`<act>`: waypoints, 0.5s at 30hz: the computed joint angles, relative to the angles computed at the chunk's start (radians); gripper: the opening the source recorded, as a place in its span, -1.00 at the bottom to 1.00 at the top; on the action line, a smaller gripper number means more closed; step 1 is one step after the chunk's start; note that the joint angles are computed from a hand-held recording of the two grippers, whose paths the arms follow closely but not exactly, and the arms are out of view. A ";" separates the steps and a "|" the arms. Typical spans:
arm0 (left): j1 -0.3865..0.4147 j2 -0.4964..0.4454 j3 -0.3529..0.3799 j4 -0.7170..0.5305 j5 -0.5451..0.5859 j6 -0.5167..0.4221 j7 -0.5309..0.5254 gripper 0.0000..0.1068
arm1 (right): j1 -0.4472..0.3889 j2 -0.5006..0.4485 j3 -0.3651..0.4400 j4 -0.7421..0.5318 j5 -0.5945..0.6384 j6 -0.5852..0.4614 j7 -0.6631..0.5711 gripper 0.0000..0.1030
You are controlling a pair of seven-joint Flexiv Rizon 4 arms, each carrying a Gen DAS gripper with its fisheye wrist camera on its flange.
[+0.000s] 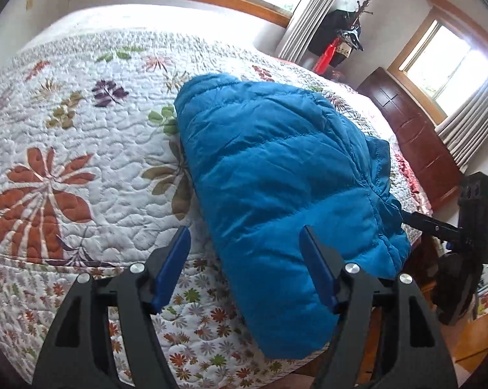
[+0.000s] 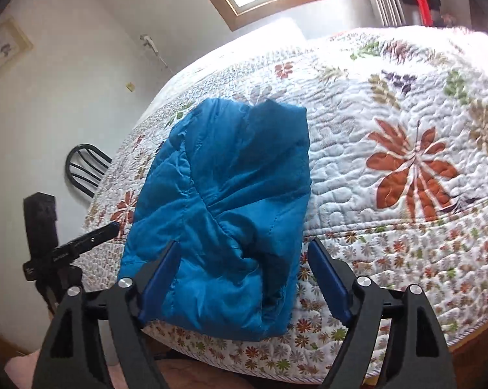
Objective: Fold large clothes
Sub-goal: 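Lift the bundle with both tools and fold it over onto itself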
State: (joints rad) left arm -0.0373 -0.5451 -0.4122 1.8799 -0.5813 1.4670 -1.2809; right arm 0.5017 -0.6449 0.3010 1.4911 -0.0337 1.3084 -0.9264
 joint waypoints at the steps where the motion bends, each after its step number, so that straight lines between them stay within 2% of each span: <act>1: 0.043 -0.013 -0.053 0.004 -0.027 -0.014 0.029 0.29 | -0.033 -0.026 0.043 -0.024 0.028 -0.014 -0.025 0.57; 3: 0.120 -0.056 -0.151 -0.006 -0.084 -0.044 0.103 0.33 | -0.070 -0.072 0.095 -0.064 0.077 -0.029 -0.061 0.58; 4: 0.156 -0.080 -0.205 -0.008 -0.119 -0.046 0.146 0.42 | -0.092 -0.099 0.130 -0.091 0.105 -0.034 -0.090 0.60; 8: 0.248 -0.174 -0.352 -0.037 -0.229 -0.085 0.269 0.57 | -0.167 -0.201 0.265 -0.183 0.228 -0.031 -0.234 0.72; 9: 0.265 -0.198 -0.382 -0.048 -0.257 -0.106 0.299 0.59 | -0.181 -0.227 0.299 -0.209 0.250 -0.037 -0.277 0.73; 11: 0.256 -0.221 -0.396 -0.063 -0.296 -0.097 0.328 0.63 | -0.200 -0.279 0.357 -0.267 0.290 -0.060 -0.352 0.75; 13: 0.257 -0.226 -0.427 -0.057 -0.336 -0.051 0.377 0.52 | -0.194 -0.297 0.371 -0.295 0.316 -0.057 -0.401 0.62; 15: 0.277 -0.227 -0.480 -0.036 -0.358 0.020 0.425 0.29 | -0.181 -0.295 0.365 -0.309 0.333 -0.058 -0.434 0.29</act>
